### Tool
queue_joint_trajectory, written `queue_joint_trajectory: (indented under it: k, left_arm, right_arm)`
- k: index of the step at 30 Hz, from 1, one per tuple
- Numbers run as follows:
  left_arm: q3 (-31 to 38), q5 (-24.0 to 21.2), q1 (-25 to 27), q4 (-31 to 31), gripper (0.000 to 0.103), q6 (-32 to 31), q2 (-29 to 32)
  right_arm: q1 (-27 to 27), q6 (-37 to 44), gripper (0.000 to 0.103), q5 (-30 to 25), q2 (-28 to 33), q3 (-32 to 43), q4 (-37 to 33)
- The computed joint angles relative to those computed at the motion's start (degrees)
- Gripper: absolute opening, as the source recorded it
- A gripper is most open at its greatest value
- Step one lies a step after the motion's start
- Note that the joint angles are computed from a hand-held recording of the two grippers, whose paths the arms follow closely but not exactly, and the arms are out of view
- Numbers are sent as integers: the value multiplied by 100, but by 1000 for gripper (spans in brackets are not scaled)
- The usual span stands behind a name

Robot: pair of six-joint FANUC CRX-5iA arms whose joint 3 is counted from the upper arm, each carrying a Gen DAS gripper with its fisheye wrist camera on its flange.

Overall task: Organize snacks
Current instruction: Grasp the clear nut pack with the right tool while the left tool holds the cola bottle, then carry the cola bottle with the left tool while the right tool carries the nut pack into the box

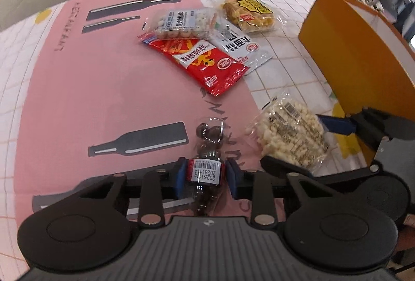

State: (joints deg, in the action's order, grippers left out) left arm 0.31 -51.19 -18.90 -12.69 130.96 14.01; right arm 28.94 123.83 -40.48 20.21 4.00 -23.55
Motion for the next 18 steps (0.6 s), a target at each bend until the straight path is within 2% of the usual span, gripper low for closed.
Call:
queue_joint_trajectory:
  k: [5, 10, 18]
  left_arm:
    - [-18, -2, -55, -73, 35, 106, -30]
    - [-140, 74, 26, 162, 35, 211, -165]
    - [101, -339, -62, 155, 34, 401, -344]
  right_arm:
    - [-9, 49, 77, 54, -63, -76, -60]
    - [3, -157, 77, -25, -102, -69, 33]
    - [66, -273, 77, -16, -508, -215, 258]
